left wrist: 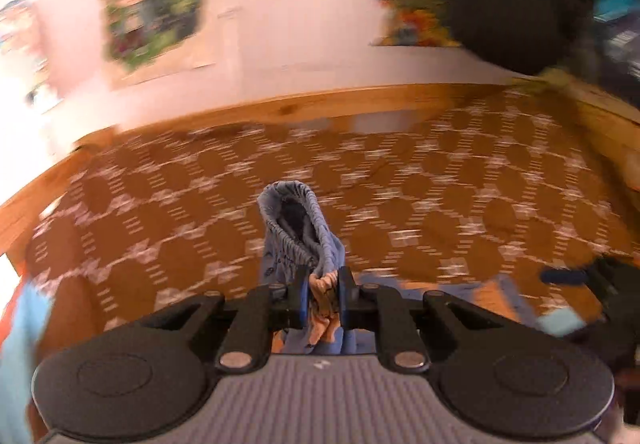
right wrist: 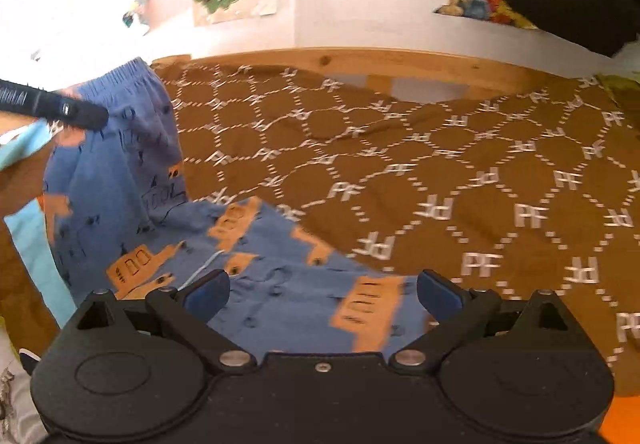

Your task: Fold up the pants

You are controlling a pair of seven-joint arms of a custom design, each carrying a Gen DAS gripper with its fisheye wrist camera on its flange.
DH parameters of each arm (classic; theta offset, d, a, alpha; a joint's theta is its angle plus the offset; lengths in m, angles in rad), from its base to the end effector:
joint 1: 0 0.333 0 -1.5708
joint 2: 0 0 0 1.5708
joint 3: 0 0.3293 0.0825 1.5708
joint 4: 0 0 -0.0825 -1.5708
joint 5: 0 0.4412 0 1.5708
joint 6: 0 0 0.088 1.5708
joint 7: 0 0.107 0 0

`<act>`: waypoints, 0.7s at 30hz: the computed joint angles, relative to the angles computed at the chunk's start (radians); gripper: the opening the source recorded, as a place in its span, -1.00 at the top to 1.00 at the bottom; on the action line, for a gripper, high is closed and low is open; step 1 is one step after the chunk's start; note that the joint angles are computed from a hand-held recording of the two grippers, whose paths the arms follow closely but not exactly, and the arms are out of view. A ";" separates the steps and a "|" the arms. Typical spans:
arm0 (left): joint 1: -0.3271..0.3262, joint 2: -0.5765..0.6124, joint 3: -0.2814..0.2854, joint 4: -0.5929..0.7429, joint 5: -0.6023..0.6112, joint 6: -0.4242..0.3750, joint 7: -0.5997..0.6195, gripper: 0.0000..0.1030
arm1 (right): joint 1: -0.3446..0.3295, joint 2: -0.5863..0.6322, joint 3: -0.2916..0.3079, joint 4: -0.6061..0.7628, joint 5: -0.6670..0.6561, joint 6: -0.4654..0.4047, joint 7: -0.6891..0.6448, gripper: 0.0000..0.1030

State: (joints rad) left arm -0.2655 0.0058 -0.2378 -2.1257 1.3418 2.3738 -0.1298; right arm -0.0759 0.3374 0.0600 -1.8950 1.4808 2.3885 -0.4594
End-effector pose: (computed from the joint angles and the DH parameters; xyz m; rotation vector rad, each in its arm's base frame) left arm 0.5462 -0.2883 0.4216 -1.7266 1.3215 -0.6001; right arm 0.6943 -0.0043 0.3254 -1.9838 0.6947 -0.4189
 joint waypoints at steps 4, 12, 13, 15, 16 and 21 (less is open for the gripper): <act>-0.009 0.107 0.006 0.104 -0.003 0.138 0.113 0.71 | -0.025 0.051 -0.034 0.127 -0.174 -0.070 0.198 -0.94; -0.069 0.375 0.024 0.312 -0.218 0.247 0.547 0.35 | -0.099 0.126 -0.004 0.200 -0.134 -0.043 0.263 -0.94; -0.085 0.386 0.034 0.320 -0.220 0.245 0.557 0.24 | -0.098 0.142 -0.008 0.218 -0.175 -0.061 0.314 -0.93; -0.137 0.385 0.073 0.317 -0.170 0.228 0.501 -0.02 | -0.103 0.158 -0.002 0.231 -0.215 -0.067 0.312 -0.90; -0.157 0.381 0.090 0.310 -0.138 0.223 0.469 -0.10 | -0.111 0.158 0.008 0.228 -0.204 -0.062 0.280 -0.90; -0.166 0.356 0.096 0.268 -0.141 0.213 0.437 -0.10 | -0.138 0.191 0.026 0.264 -0.223 -0.166 0.287 -0.74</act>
State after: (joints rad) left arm -0.4317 0.3622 -0.1417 -1.8581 1.2007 2.5871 0.3069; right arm -0.2136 0.5281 0.0864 -1.6314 1.2581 2.2228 -0.1721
